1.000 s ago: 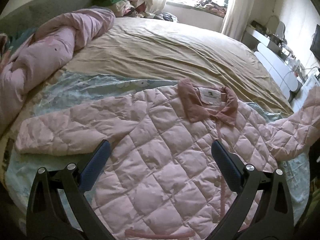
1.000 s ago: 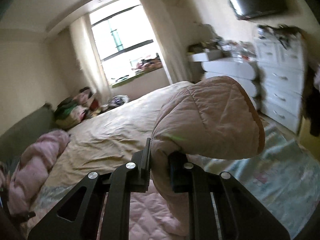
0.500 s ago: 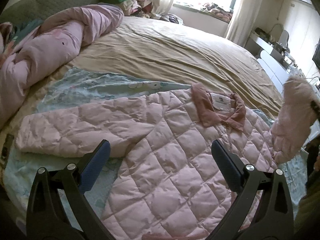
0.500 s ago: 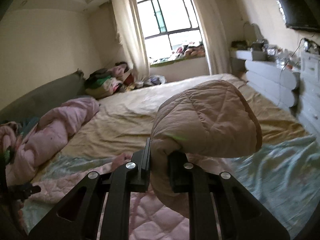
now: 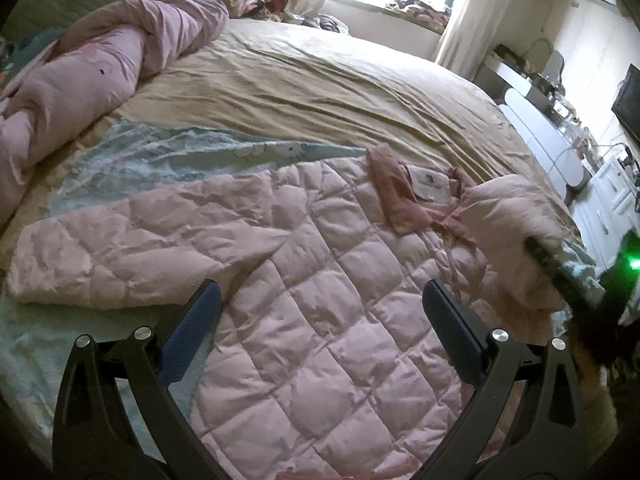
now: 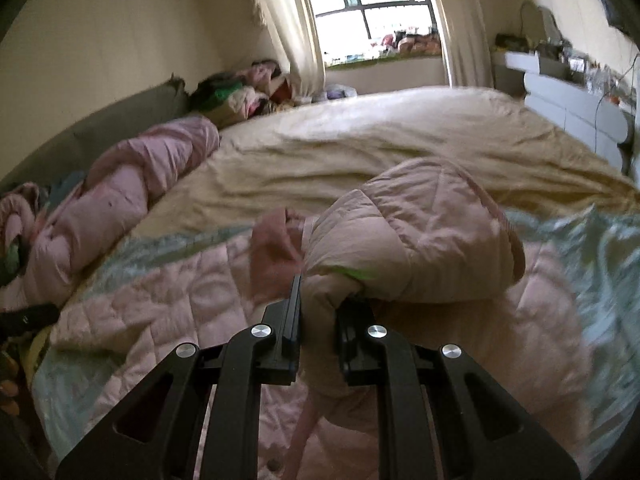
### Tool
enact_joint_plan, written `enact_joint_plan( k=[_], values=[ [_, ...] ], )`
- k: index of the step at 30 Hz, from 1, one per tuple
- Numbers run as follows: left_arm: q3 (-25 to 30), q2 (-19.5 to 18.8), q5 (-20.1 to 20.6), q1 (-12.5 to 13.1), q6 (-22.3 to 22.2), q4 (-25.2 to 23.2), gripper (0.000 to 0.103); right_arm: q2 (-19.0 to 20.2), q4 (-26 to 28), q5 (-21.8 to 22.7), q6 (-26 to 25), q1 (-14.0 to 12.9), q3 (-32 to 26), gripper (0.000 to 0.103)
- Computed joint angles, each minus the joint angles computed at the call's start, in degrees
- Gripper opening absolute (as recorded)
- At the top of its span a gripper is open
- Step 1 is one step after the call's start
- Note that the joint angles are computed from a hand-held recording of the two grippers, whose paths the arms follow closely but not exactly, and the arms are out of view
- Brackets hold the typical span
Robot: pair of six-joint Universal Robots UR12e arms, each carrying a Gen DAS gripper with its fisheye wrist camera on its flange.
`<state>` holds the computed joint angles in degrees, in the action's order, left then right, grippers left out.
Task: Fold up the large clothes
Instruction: 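Grasp the sleeve with the right gripper and fold it across the jacket body, then open the right gripper and release the folded sleeve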
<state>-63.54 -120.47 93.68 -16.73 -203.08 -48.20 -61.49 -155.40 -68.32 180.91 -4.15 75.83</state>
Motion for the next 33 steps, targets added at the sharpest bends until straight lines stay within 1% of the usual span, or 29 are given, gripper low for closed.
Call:
enact_joint_plan(
  k=[3, 4, 5, 6, 7, 9, 10, 12, 14, 16, 20, 23, 24, 27, 29, 31, 33],
  values=[
    [0.12, -0.28, -0.71, 0.07, 0.73, -0.37, 0.095, 0.22, 2.40, 0.79, 0.42, 0.54, 1.01, 0.019],
    [0.17, -0.41, -0.80, 0.10, 0.77, -0.55, 0.095, 0.20, 3.10, 1.62, 0.96, 0.54, 1.46, 0.027],
    [0.09, -0.47, -1.18, 0.19, 0.66, -0.46, 0.095, 0.14, 3.20, 2.64, 1.92, 0.50, 1.93, 0.031],
    [-0.02, -0.55, -1.67, 0.32, 0.37, -0.38, 0.095, 0.08, 2.60, 2.69, 3.04, 0.52, 2.24, 0.041],
    [-0.14, -0.60, -2.12, 0.45, 0.20, -0.22, 0.095, -0.10, 1.50, 2.41, 4.55, 0.56, 2.78, 0.058],
    [-0.43, -0.75, -3.08, 0.73, -0.28, 0.15, 0.095, -0.43, -1.90, 1.14, 7.95, 0.63, 3.80, 0.070],
    [-0.42, -0.84, -3.23, 0.82, -0.56, 0.09, 0.095, -0.52, -3.11, 1.55, 9.02, 0.59, 4.15, 0.070],
    [-0.70, -0.94, -4.48, 1.18, -1.83, 0.33, 0.095, -0.54, -2.41, 3.94, 9.06, 0.46, 4.06, 0.070],
    [-0.98, -0.95, -6.16, 1.54, -2.75, 0.53, 0.095, -0.80, -2.63, 3.73, 7.54, 0.97, 4.25, 0.070],
    [-1.05, -0.99, -6.22, 1.65, -3.11, 0.62, 0.095, -0.98, -3.10, 3.53, 5.49, 1.38, 4.30, 0.070],
    [-1.60, -0.67, -6.14, 1.93, -3.32, 1.45, 0.095, -0.81, -1.20, 4.99, 3.65, 1.90, 3.58, 0.070],
    [-1.67, -0.58, -5.99, 2.19, -3.37, 1.67, 0.095, -0.90, 0.39, 5.66, 0.61, 2.46, 3.25, 0.070],
    [-1.65, -0.57, -5.82, 2.28, -3.50, 1.65, 0.095, -0.90, 0.79, 6.24, 0.38, 2.47, 3.18, 0.070],
    [-1.85, -0.58, -6.47, 2.68, -4.64, 2.11, 0.095, -0.63, 3.05, 7.53, -0.72, 2.80, 2.83, 0.071],
    [-1.88, -0.69, -7.03, 2.86, -5.28, 2.07, 0.095, -0.69, 5.14, 8.37, -2.59, 2.96, 2.84, 0.071],
    [-1.84, -0.90, -7.77, 3.00, -5.58, 2.04, 0.095, -0.95, 7.10, 8.93, -4.23, 3.08, 2.99, 0.074],
    [-1.73, -1.31, -8.53, 3.03, -6.18, 2.31, 0.095, -1.50, 7.50, 9.53, -5.27, 3.01, 3.64, 0.078]
  ],
)
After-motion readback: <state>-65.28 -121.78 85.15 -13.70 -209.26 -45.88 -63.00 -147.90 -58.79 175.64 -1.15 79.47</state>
